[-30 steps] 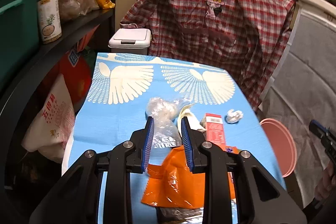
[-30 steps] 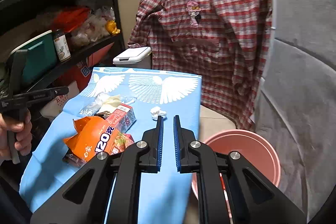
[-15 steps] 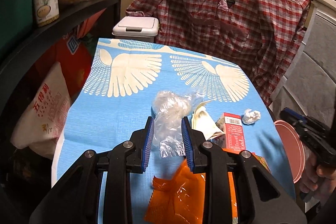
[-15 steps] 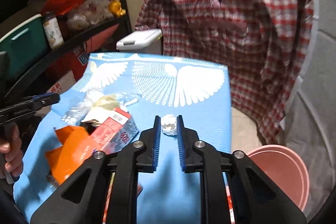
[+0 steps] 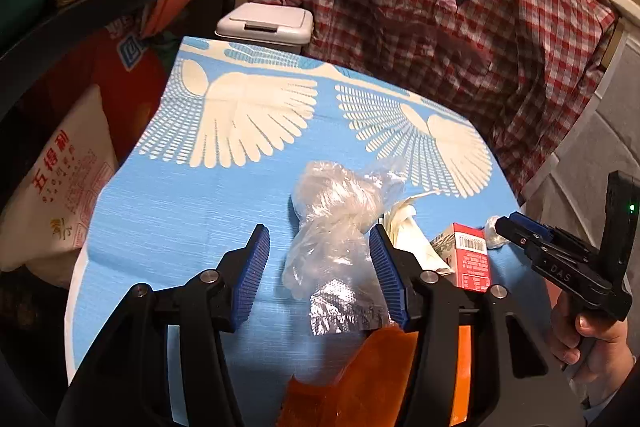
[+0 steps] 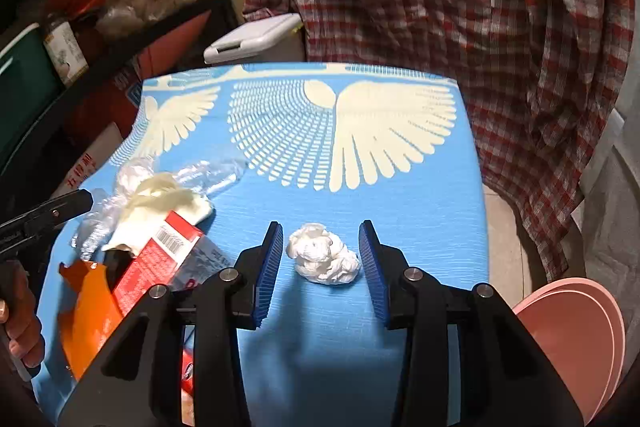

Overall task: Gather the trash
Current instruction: 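Grasp the clear plastic bag with the left tool while the right tool grasps the white tissue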

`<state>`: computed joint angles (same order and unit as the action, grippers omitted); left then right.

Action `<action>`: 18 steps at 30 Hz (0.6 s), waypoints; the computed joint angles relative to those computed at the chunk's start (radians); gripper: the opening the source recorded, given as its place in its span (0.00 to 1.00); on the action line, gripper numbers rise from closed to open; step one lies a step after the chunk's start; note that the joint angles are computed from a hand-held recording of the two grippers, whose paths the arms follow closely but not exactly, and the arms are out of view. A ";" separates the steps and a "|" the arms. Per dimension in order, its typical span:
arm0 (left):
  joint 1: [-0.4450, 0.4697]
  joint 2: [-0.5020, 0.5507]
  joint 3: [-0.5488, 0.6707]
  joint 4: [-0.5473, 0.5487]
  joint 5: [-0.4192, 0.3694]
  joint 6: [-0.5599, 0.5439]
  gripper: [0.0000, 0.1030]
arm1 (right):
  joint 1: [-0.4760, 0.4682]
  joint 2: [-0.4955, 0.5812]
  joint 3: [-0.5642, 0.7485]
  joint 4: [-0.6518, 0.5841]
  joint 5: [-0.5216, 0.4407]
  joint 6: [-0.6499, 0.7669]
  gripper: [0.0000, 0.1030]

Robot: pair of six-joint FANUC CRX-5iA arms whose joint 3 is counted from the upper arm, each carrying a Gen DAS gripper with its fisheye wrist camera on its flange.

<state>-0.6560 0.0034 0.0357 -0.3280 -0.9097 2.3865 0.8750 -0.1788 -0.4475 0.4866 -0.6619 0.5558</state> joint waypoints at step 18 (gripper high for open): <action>0.027 0.055 0.037 0.070 -0.064 -0.056 0.09 | 0.003 0.001 0.005 0.011 -0.004 0.002 0.11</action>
